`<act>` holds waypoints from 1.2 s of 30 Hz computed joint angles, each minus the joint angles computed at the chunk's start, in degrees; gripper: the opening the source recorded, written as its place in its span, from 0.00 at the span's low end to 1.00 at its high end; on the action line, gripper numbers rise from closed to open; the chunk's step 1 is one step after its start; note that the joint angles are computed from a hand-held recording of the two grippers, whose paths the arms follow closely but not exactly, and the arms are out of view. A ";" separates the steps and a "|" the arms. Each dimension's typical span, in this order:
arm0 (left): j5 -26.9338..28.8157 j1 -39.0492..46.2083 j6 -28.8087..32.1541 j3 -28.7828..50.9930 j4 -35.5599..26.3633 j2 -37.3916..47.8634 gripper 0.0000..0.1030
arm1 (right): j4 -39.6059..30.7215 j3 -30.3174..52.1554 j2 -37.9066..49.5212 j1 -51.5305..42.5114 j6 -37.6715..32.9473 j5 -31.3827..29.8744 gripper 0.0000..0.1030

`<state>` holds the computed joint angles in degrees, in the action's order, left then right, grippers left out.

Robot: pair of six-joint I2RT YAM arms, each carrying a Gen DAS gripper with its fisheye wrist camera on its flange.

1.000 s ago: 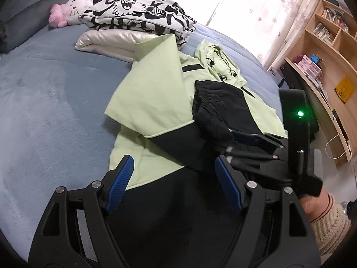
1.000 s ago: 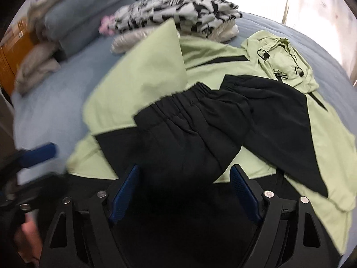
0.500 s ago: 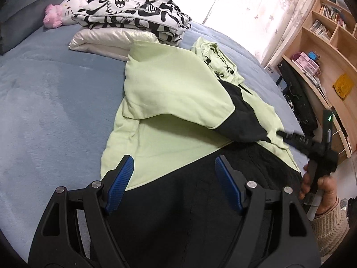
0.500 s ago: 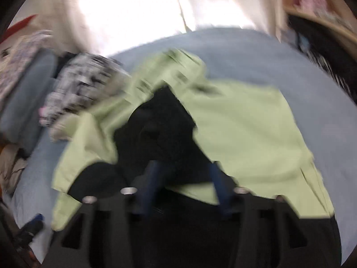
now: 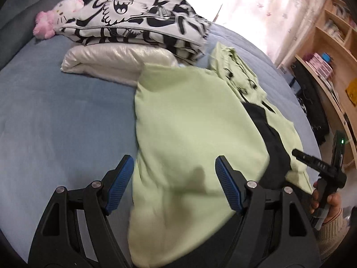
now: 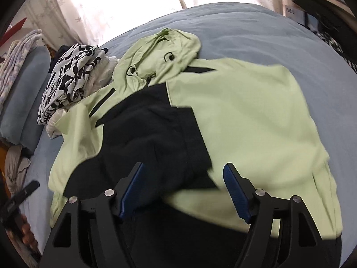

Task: Fold large clothes

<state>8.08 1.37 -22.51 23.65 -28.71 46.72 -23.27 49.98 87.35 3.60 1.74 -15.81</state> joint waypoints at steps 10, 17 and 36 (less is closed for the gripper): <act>6.80 12.56 8.00 14.62 16.09 38.13 0.71 | -1.08 20.75 24.27 2.20 -2.26 1.93 0.71; 3.85 10.87 8.65 23.47 19.18 51.36 0.70 | 3.08 23.56 29.70 3.91 -4.18 1.45 0.64; -18.65 -2.12 11.29 17.15 23.31 32.84 0.02 | 36.56 3.39 12.81 7.57 -0.49 16.47 0.31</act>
